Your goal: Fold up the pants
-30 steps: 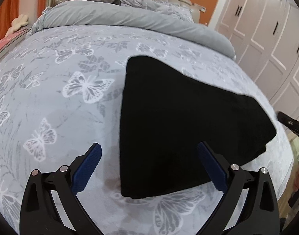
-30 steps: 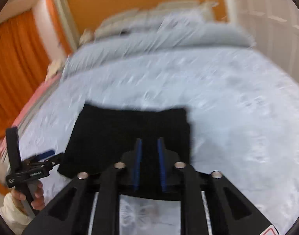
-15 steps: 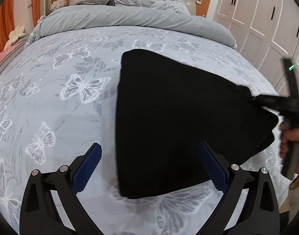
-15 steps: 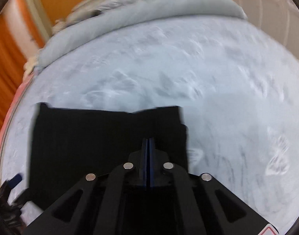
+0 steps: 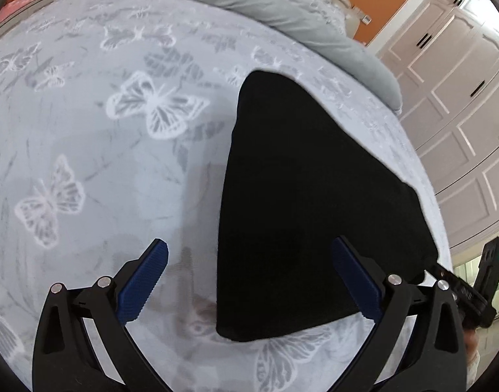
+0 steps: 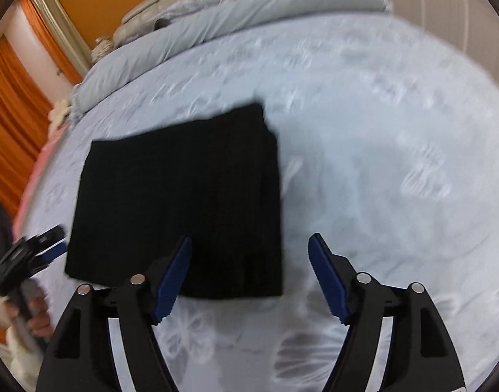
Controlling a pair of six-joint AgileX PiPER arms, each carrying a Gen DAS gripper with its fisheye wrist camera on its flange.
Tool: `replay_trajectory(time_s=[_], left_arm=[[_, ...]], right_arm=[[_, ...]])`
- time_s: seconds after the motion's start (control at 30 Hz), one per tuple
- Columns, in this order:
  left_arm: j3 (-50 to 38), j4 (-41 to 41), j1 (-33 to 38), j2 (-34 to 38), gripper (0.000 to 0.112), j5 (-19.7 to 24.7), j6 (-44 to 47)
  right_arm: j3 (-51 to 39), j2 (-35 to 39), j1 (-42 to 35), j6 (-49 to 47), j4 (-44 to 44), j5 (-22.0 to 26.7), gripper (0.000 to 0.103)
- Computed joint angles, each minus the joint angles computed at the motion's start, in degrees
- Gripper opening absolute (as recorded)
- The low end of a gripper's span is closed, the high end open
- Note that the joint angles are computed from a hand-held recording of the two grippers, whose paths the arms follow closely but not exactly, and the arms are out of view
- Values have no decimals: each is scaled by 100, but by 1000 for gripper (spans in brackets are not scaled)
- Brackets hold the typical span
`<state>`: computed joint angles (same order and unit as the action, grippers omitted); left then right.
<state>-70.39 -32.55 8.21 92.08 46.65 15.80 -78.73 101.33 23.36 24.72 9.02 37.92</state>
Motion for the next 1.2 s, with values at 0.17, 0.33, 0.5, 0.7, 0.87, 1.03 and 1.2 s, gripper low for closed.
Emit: replay_trajectory(time_s=[0.17,0.33,0.5,0.7,0.87,1.03,1.2], left_arm=[[49,93,-484,377,98,-299,38],[116,30,-621,190,48,-414,336],[26,-554,115,-467,21,560,979],[990,-491,988,-1743,21,1584,1829],[2034,376,823,-2479,31,919,1841],[1995,366,615,-3390,67,-36,1601],[1448,1674,-762,-2539,73,-899,-243]], right_arm=[[215,197,-273,-745,1177,-207,85],[180,488,-580,-2388,3163,-144,39],[164,-382,-333,-2570,3004,127,29],[1269,-1366,353,-2474,2823,386,33],[1737,-1564,1000,-124,743,183,54],[1362,-2106,1464,2210,-1815,-506,55],[-878,-201,1753,1033,-1408,71,5]])
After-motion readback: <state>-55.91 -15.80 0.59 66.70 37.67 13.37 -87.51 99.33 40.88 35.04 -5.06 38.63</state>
